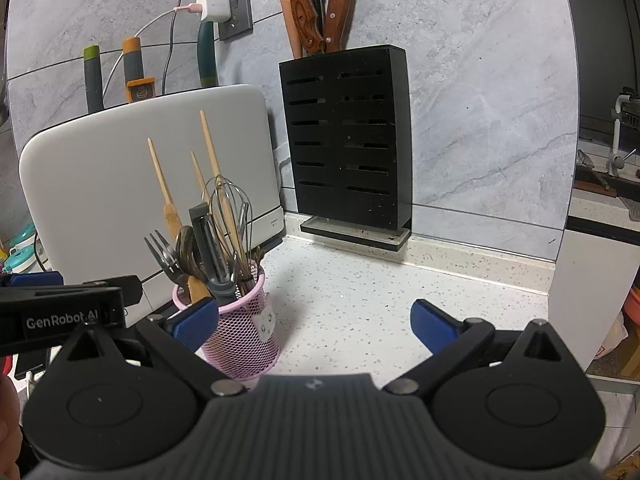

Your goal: Organize utensils

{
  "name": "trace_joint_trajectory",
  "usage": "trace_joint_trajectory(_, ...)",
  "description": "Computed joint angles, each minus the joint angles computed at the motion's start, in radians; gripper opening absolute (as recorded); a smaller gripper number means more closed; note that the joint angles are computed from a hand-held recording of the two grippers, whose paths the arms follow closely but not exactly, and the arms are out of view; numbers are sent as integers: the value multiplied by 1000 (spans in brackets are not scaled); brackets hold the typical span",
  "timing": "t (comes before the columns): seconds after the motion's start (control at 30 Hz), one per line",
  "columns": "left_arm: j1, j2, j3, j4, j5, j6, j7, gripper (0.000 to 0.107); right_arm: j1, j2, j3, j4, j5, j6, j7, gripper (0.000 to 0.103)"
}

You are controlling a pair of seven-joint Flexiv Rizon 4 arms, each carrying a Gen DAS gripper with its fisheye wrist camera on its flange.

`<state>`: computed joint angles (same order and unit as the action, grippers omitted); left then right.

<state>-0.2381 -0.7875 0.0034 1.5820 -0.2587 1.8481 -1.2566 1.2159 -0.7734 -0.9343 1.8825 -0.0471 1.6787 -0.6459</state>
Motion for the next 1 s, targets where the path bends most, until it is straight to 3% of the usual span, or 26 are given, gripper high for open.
trace_joint_trajectory(1.0, 0, 1, 2, 2, 8, 2, 0, 103, 2, -1, -4, 0, -6, -6, 17, 100)
